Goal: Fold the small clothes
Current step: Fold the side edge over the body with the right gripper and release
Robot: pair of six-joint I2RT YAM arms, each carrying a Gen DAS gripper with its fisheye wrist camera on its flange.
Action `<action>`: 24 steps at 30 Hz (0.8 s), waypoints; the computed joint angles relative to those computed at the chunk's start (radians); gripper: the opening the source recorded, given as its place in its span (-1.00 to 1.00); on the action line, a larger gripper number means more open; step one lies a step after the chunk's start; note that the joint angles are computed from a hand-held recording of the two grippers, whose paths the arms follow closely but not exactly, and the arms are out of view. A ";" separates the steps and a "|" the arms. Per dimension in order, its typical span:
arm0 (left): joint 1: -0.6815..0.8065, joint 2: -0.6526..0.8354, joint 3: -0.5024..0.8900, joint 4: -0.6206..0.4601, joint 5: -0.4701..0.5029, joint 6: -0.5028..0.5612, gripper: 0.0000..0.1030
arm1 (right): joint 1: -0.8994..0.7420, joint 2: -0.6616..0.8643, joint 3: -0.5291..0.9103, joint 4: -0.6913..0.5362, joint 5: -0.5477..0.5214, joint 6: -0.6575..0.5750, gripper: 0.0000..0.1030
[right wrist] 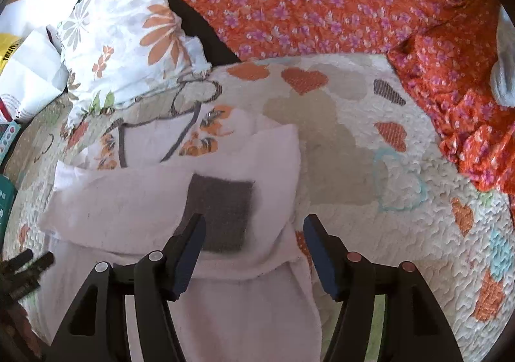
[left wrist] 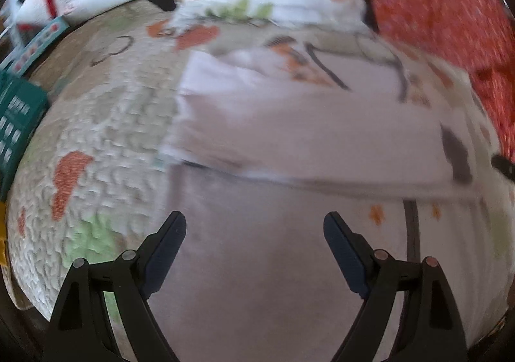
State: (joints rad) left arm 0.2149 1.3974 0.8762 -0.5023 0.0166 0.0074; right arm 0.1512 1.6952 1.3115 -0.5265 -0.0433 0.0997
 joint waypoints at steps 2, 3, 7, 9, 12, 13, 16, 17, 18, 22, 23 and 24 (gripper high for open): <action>-0.028 0.002 -0.019 0.009 -0.019 -0.001 0.68 | -0.004 0.014 -0.004 -0.003 -0.008 -0.001 0.32; -0.038 0.003 -0.027 0.012 -0.025 -0.002 0.68 | -0.007 0.012 -0.014 0.000 -0.008 -0.006 0.32; -0.077 0.021 -0.058 0.030 -0.054 -0.004 0.68 | 0.008 -0.002 -0.044 0.010 0.002 -0.039 0.32; -0.088 0.019 -0.081 0.047 -0.067 -0.005 0.70 | 0.027 -0.009 -0.061 0.008 0.010 -0.059 0.32; -0.098 0.001 -0.114 0.082 -0.094 -0.012 0.84 | 0.058 -0.007 -0.080 -0.001 0.021 -0.087 0.32; -0.096 0.003 -0.117 0.086 -0.094 -0.016 0.86 | 0.069 -0.006 -0.087 -0.002 0.028 -0.095 0.32; -0.088 0.020 -0.114 0.093 -0.100 -0.035 1.00 | 0.106 -0.005 -0.111 0.002 0.067 -0.126 0.32; -0.084 0.022 -0.114 0.093 -0.094 -0.036 1.00 | 0.114 -0.003 -0.119 0.004 0.077 -0.137 0.32; -0.083 0.023 -0.114 0.094 -0.094 -0.036 1.00 | 0.128 0.001 -0.127 0.006 0.092 -0.150 0.32; -0.091 0.017 -0.130 0.120 -0.118 -0.028 1.00 | 0.162 0.017 -0.149 0.020 0.134 -0.172 0.32; -0.097 0.012 -0.137 0.127 -0.126 -0.030 1.00 | 0.168 0.023 -0.152 0.020 0.142 -0.178 0.32; -0.100 0.010 -0.142 0.135 -0.131 -0.030 1.00 | 0.174 0.029 -0.155 0.021 0.150 -0.180 0.32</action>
State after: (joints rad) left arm 0.1152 1.4072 0.7339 -0.3677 -0.1143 -0.0221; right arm 0.3254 1.7242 1.1568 -0.5052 0.1065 -0.0801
